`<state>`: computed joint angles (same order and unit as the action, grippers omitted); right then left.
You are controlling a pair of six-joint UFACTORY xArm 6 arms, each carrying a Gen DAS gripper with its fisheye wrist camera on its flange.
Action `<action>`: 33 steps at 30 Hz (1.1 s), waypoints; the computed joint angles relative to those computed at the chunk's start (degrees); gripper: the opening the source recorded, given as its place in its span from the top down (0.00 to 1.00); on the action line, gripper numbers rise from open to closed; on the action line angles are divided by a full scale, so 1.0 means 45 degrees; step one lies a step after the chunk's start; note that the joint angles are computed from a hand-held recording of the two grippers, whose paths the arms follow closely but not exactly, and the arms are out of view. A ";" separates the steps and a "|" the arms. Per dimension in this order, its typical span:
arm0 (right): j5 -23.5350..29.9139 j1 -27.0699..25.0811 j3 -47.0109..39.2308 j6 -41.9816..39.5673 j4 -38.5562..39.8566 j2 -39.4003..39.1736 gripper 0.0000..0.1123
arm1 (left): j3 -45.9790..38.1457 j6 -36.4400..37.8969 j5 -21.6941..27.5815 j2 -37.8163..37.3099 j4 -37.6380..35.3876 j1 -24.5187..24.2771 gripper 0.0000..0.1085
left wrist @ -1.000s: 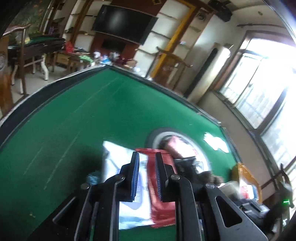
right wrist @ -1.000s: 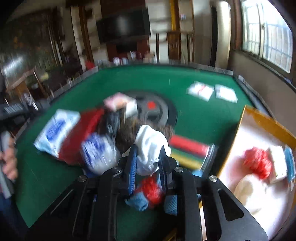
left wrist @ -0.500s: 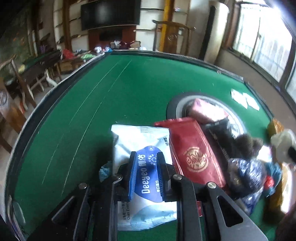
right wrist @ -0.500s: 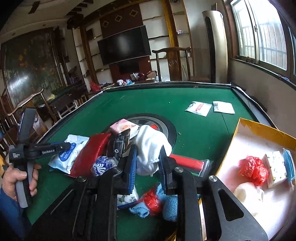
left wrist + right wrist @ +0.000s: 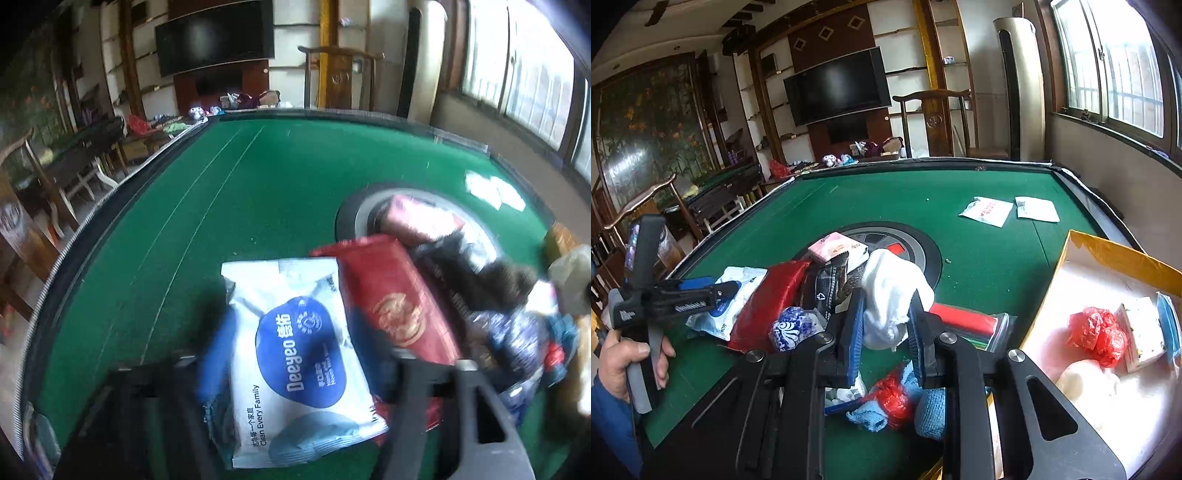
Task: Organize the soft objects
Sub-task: 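Grasp the white Deeyeo wipe pack with the left gripper while the right grasps the white cloth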
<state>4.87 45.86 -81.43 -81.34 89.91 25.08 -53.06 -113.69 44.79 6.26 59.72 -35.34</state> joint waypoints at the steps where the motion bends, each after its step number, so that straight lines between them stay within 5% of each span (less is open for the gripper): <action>1: 0.0017 -0.0014 -0.0006 -0.0067 0.0069 -0.0011 0.81 | 0.0164 -0.0272 -0.0195 -0.0157 0.0157 0.0062 0.35; 6: -0.0072 -0.0039 -0.0082 0.0245 -0.0199 0.0100 0.81 | 0.0105 0.0826 -0.0856 0.0057 -0.0909 0.0383 0.35; 15: -0.0048 -0.0051 -0.0138 0.0961 -0.0968 0.0242 0.81 | -0.1633 0.3588 0.1417 0.1511 -0.2580 -0.0311 0.23; 26: 0.0021 -0.0097 -0.0171 0.0024 0.0024 0.0143 0.81 | -0.0263 0.1234 0.0556 0.0398 -0.1391 0.0005 0.36; 33: 0.0119 -0.0190 -0.0163 0.0158 0.0063 0.0110 0.81 | 0.0315 -0.1582 0.0358 -0.0338 0.1165 -0.0213 0.48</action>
